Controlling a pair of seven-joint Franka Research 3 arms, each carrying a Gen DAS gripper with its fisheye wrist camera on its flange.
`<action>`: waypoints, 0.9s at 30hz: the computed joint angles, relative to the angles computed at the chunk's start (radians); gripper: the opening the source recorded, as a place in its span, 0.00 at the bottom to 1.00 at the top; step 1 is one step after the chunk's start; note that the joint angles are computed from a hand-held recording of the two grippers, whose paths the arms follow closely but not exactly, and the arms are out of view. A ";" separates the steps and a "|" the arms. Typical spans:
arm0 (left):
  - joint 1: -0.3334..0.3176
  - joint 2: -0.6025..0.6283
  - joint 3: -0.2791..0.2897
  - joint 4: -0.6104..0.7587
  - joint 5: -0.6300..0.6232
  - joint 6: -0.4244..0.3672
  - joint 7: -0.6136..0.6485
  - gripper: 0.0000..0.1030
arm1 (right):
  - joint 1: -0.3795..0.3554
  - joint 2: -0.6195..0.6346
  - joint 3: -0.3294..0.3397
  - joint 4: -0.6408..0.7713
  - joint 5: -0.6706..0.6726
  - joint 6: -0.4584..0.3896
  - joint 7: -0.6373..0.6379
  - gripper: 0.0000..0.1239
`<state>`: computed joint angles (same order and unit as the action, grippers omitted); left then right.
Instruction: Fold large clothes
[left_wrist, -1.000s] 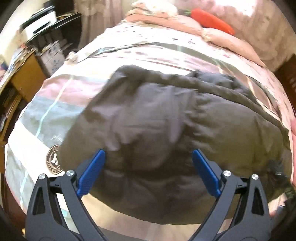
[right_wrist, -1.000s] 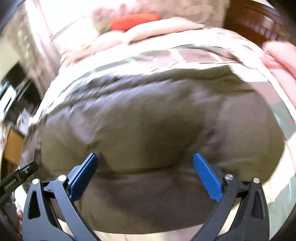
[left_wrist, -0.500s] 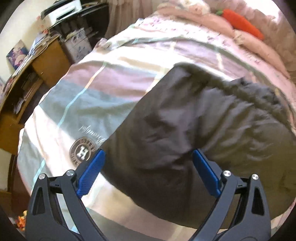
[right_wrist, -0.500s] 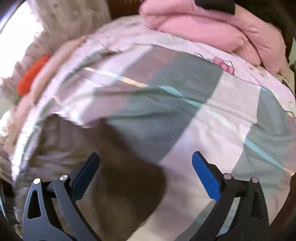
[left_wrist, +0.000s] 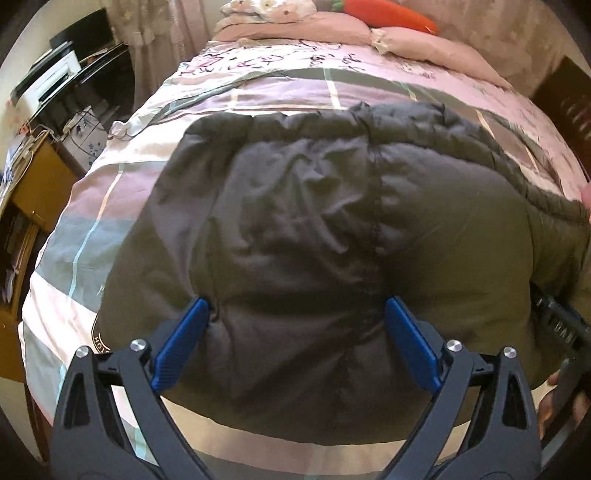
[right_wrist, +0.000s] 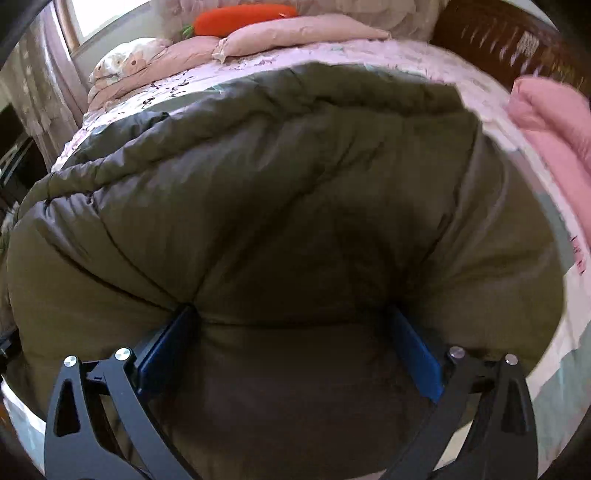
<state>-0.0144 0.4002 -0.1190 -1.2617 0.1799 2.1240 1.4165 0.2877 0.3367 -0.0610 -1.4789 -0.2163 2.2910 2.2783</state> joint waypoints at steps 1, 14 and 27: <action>-0.003 0.005 0.002 -0.001 0.009 -0.001 0.003 0.98 | -0.013 0.006 0.007 0.009 0.033 -0.002 -0.010 0.82; 0.003 0.024 0.004 0.030 0.006 -0.016 -0.006 0.98 | 0.020 -0.006 0.009 0.037 -0.033 0.066 0.040 0.82; 0.014 -0.199 -0.008 -0.190 0.003 0.227 0.002 0.98 | 0.122 -0.107 -0.012 0.025 -0.266 -0.017 0.142 0.82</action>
<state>-0.0003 0.2013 -0.1270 -1.4512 0.1825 2.3511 1.4183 0.4098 0.2298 -0.0727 -1.4535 -0.4822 2.2739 2.4199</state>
